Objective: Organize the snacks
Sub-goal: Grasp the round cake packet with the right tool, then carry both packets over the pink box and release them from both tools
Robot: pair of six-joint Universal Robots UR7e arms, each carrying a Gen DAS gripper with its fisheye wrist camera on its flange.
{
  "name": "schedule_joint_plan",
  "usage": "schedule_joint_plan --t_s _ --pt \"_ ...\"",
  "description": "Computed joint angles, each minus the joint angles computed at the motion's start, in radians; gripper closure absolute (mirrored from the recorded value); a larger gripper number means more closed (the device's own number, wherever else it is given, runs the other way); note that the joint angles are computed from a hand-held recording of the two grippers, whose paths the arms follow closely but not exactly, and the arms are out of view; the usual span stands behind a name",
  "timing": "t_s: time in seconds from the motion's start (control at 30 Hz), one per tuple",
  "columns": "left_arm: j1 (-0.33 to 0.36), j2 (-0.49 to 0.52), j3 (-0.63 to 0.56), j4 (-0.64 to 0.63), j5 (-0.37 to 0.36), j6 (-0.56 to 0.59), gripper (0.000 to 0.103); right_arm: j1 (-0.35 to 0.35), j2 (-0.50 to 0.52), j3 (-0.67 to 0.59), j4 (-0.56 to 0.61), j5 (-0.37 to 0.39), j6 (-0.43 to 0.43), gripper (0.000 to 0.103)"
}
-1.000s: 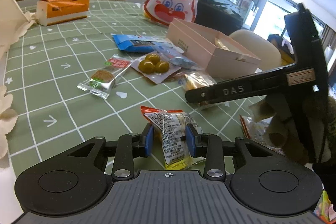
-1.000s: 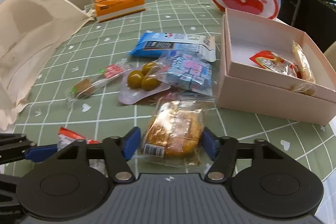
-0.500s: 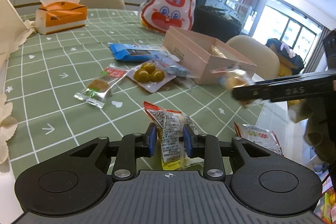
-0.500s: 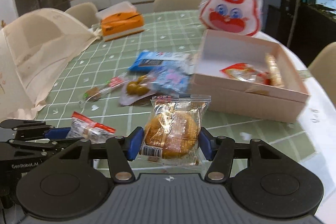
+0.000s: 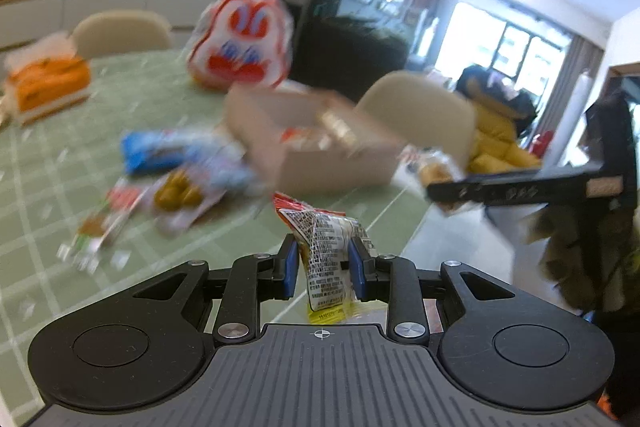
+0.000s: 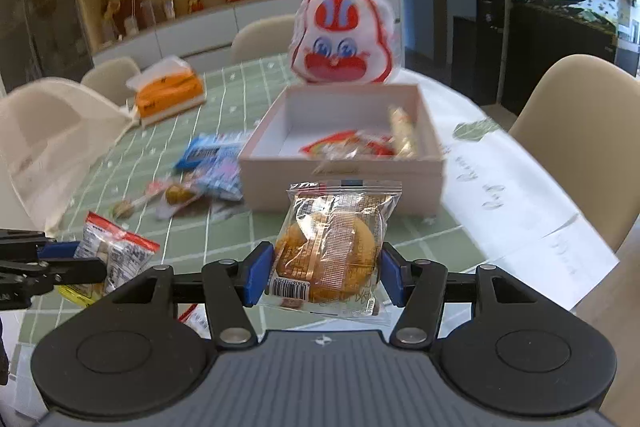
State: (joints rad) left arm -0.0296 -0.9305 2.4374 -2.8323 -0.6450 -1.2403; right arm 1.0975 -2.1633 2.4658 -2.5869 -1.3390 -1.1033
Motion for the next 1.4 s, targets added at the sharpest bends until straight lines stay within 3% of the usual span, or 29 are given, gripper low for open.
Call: schedule_joint_plan --t_s 0.07,0.17,0.3,0.4,0.53,0.6,0.73,0.87,0.93,1.0,1.1,1.13,1.27,1.4 --pt "0.026 0.015 -0.047 -0.063 0.046 0.118 0.072 0.025 0.017 -0.04 0.003 0.017 0.029 0.046" --pt "0.09 0.056 -0.14 -0.216 0.126 0.355 0.072 0.121 0.083 -0.122 -0.039 0.01 0.086 0.046" --pt "0.227 0.119 -0.298 -0.415 0.091 0.642 0.072 0.293 0.24 -0.283 -0.065 -0.067 0.207 0.046" --pt "0.329 0.185 -0.418 -0.42 0.098 0.727 0.072 0.384 0.374 -0.378 -0.126 -0.149 0.279 0.046" --pt "0.487 0.235 -0.481 -0.356 -0.072 0.618 0.072 0.429 0.539 -0.455 -0.166 -0.267 0.323 0.046" --pt "0.542 0.267 -0.509 -0.312 -0.142 0.622 0.071 0.432 0.612 -0.484 -0.147 -0.312 0.333 0.046" --pt "0.584 0.318 -0.562 -0.174 -0.115 0.697 0.07 0.433 0.768 -0.543 -0.112 -0.413 0.371 0.046" --pt "0.606 0.29 -0.513 -0.274 -0.152 0.687 0.07 0.436 0.892 -0.601 -0.069 -0.509 0.382 0.046" --pt "0.592 0.264 -0.474 -0.312 -0.149 0.693 0.07 0.438 0.924 -0.6 -0.127 -0.537 0.375 0.045" --pt "0.577 0.227 -0.426 -0.36 -0.131 0.688 0.07 0.431 0.918 -0.602 -0.138 -0.497 0.384 0.044" --pt "0.541 0.168 -0.345 -0.393 -0.068 0.64 0.07 0.404 0.861 -0.607 -0.078 -0.357 0.423 0.025" --pt "0.527 0.142 -0.314 -0.374 -0.038 0.606 0.07 0.402 0.842 -0.595 -0.086 -0.339 0.418 0.025" --pt "0.491 0.036 -0.206 -0.216 0.061 0.414 0.07 0.412 0.756 -0.494 -0.199 -0.352 0.339 0.025" --pt "0.419 -0.095 -0.074 0.007 0.106 0.161 0.07 0.371 0.629 -0.379 -0.181 -0.297 0.275 0.025"
